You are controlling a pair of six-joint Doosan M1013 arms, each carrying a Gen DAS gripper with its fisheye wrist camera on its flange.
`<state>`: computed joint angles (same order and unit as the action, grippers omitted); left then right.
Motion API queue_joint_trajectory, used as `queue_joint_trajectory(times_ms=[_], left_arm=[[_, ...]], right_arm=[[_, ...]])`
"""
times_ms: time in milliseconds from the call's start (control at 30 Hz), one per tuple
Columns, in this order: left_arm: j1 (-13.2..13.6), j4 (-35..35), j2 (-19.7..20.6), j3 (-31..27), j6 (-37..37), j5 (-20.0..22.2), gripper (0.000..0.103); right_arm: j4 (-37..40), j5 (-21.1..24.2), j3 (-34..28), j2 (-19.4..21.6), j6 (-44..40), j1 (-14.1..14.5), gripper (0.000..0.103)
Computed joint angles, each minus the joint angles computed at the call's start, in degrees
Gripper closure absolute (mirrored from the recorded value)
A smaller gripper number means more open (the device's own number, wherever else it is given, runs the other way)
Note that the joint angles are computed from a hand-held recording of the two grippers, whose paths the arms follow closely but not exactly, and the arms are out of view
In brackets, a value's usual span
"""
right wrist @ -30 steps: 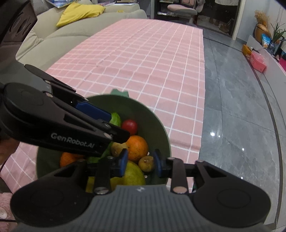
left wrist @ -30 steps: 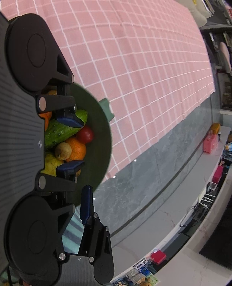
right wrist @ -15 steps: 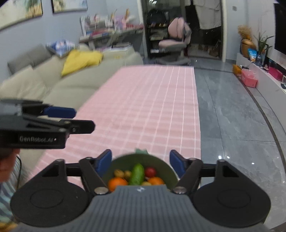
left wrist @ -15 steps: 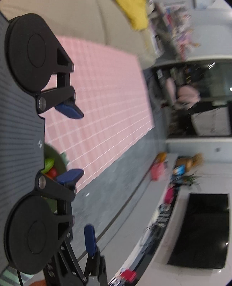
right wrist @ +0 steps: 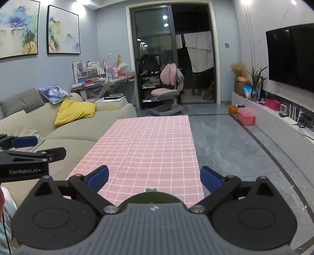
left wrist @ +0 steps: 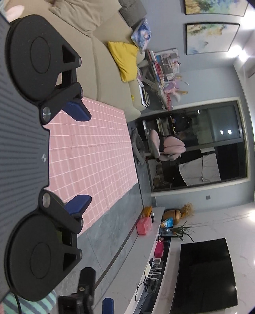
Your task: Organize fruits
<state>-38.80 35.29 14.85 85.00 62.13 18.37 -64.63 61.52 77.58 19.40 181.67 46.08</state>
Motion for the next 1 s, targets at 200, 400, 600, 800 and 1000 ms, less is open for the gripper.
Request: queue_joint_trajectory(times_ms=[200,400,600,800,1000], left_arm=[[-1.27,13.75,-1.34,3.8,-12.96,2.39,0.001],[-0.3,-10.54,0.26,1.59,7.47,9.39,0.001],[0.48,-18.5,2.75,-0.92,13.61,17.14,0.001],[1.14,-21.0,4.11,-2.16,14.68,20.5,0.001],[1.13,-21.88,3.93,-1.75,14.68,20.8,0.001]], right_arm=[[3.18,1.68,-0.11,1.11,-4.35,2.26,0.007],[9.39,2.61,-0.57,2.41,-7.4,1.89,0.007],[19.86,1.14,-1.15,3.36,-12.71,-0.59,0.007],[23.24,-0.21,-0.52,3.32,-13.59,-1.54,0.007],[24.42,-0.48,-0.38,3.29,-12.79,-2.15,0.007]])
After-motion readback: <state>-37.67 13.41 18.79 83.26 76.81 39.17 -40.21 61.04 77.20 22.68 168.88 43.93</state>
